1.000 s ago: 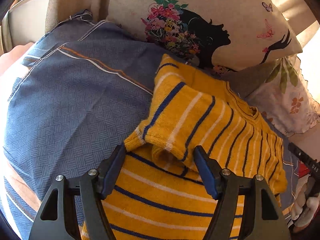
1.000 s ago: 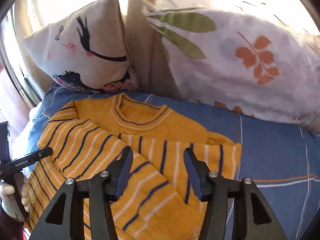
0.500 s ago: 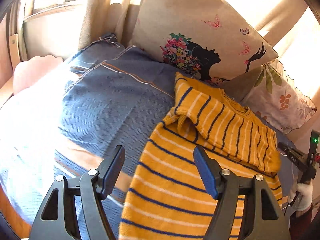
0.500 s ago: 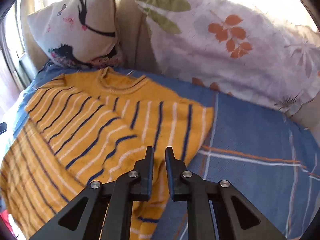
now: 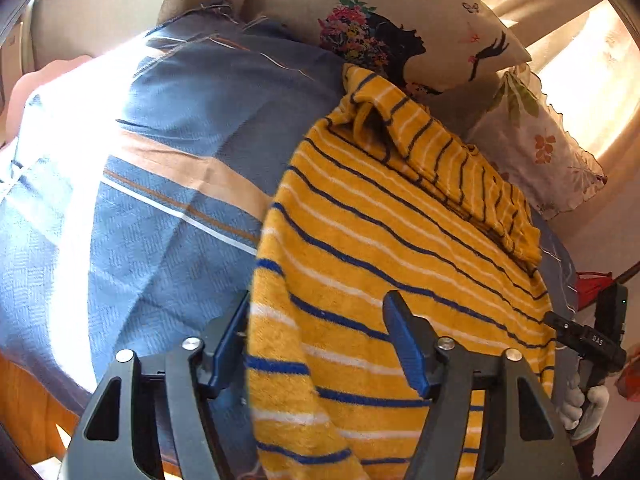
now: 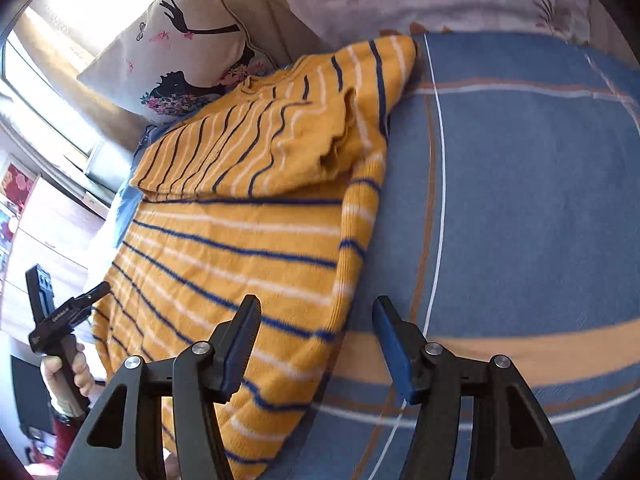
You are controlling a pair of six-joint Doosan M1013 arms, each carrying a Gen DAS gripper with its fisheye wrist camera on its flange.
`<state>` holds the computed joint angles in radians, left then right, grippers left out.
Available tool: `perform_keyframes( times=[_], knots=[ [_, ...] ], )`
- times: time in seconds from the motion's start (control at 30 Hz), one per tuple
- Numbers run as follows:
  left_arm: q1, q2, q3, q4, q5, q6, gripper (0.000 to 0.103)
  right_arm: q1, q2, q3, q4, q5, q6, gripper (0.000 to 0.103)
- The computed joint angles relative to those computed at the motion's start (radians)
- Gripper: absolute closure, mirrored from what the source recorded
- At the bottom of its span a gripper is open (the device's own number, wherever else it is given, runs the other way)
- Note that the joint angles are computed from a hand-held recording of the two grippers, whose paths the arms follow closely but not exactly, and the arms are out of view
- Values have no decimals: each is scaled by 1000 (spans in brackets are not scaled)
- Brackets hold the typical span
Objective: Fold small clothes
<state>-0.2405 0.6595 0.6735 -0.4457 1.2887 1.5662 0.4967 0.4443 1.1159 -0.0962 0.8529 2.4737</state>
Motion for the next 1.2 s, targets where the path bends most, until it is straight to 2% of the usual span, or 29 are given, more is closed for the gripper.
perform_keyframes(
  times=[0.03,0.07,0.13,0.27,0.3,0.43,0.47,0.6,0.63,0.67,0.7,0.77,0.83,0.87,0.9,0.97,1.1,1.2],
  knots=[
    [0,-4,9,-23,11,9,61,6,-15,32,6,-54,20,40],
    [-1,-15,29,-27,10,14,64,6,-26,57,52,-102,5,40],
    [-3,-46,84,-32,-20,25,66,4,-42,103,173,-201,-56,40],
    [8,-90,162,-81,-54,57,65,22,-40,125,271,-256,-133,40],
    [9,-100,180,-89,-64,70,64,28,-41,134,306,-274,-158,40],
    [18,-128,238,-173,-102,131,44,56,-46,154,333,-314,-193,39],
    [16,-131,244,-176,-108,136,43,64,-49,160,326,-323,-187,39],
    [1,-141,255,-121,-138,107,45,97,-60,172,172,-341,-74,39],
    [-6,-143,254,-84,-144,86,63,103,-63,173,128,-338,-43,39],
    [-12,-139,245,-42,-137,63,88,111,-60,167,72,-324,-6,39],
    [-14,-135,237,-20,-128,46,90,120,-52,150,6,-291,30,40],
    [-1,-132,237,-59,-124,37,92,151,-24,100,-186,-189,116,43],
    [7,-136,242,-85,-127,23,94,179,5,55,-325,-97,165,59],
    [10,-142,249,-99,-136,22,94,179,9,51,-330,-96,157,77],
    [15,-151,259,-117,-149,24,94,166,-2,71,-282,-147,151,85],
    [25,-173,284,-167,-176,41,95,131,-42,153,-161,-310,153,89],
    [40,-227,337,-256,-218,97,96,92,-130,309,42,-590,99,92],
    [45,-270,380,-325,-227,156,96,86,-199,409,229,-767,-56,94]
  ],
)
